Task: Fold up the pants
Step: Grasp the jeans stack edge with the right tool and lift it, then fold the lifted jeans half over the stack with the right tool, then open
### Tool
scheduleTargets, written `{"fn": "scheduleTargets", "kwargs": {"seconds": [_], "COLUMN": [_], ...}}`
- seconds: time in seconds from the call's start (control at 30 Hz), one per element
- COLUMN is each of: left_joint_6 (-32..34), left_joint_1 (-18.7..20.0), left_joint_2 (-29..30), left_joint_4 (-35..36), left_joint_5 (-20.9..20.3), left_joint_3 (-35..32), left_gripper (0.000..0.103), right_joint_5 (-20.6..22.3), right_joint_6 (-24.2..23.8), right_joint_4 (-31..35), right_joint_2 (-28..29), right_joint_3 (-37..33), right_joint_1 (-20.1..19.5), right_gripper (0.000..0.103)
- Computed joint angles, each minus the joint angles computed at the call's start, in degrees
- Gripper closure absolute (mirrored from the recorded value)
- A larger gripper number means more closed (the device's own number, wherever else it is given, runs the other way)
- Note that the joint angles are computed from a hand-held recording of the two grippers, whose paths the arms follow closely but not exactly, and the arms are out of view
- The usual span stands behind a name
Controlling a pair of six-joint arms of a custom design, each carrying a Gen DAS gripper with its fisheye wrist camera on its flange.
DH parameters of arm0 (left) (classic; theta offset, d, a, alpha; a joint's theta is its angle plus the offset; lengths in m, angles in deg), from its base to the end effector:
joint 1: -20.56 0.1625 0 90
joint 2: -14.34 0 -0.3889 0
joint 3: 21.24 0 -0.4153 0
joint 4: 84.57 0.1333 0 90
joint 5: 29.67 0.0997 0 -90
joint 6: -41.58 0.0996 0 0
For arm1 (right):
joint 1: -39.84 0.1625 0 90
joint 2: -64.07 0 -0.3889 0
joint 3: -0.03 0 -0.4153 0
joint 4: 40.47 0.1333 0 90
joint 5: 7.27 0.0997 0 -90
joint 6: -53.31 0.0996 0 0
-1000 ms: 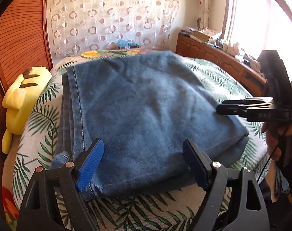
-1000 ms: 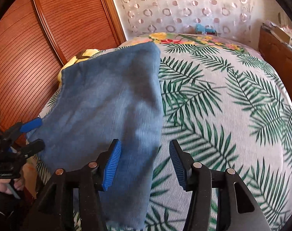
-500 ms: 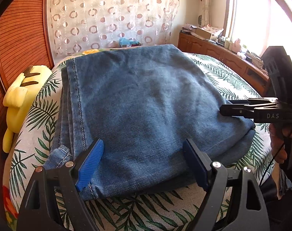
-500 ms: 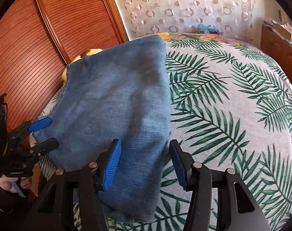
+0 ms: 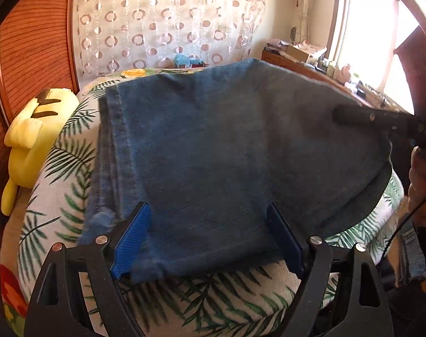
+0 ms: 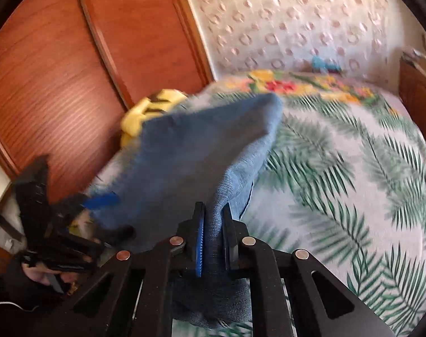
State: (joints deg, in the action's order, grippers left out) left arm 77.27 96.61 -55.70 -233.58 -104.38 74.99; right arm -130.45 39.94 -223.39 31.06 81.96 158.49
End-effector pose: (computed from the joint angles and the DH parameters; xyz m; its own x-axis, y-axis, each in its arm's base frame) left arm 0.0003 -0.6608 0.3180 -0.6701 0.5520 -0.4962 0.7308 0.6077 -0.3109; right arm 0.4185 -0.6017 0.0706 -0.8122 -0.2118 0.5436 -0.5475 0.5985 -0.5848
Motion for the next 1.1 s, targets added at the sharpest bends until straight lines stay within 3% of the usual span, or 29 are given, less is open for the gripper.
{"fn": "scheduleTargets", "kwargs": {"seconds": [0.27, 0.57, 0.7, 0.97, 1.1], "left_joint_6": [-0.89, -0.88, -1.41, -2.44, -2.05], "left_joint_1": [1.15, 2.91, 3.81, 4.65, 4.25], "left_joint_2": [-3.36, -4.91, -4.41, -4.29, -4.03], "left_joint_4": [-3.16, -6.39, -7.00, -6.47, -6.13], "left_joint_5": [-0.06, 0.32, 0.53, 1.23, 0.85], "left_joint_3": [-1.15, -3.86, -5.00, -5.78, -5.79], "left_gripper": [0.018, 0.018, 0.018, 0.018, 0.018], "right_joint_5": [3.92, 10.21, 15.77, 15.68, 11.10], "right_joint_6": [-4.90, -6.88, -4.27, -3.10, -4.43], "right_joint_4": [5.64, 18.72, 26.28, 33.95, 31.86], "right_joint_2": [5.58, 15.53, 19.79, 24.60, 24.04], "right_joint_3": [-9.87, -26.76, -33.92, -42.60, -42.80], "right_joint_1": [2.20, 0.96, -0.44, -2.53, -0.80], "right_gripper": [0.093, 0.094, 0.096, 0.096, 0.081]}}
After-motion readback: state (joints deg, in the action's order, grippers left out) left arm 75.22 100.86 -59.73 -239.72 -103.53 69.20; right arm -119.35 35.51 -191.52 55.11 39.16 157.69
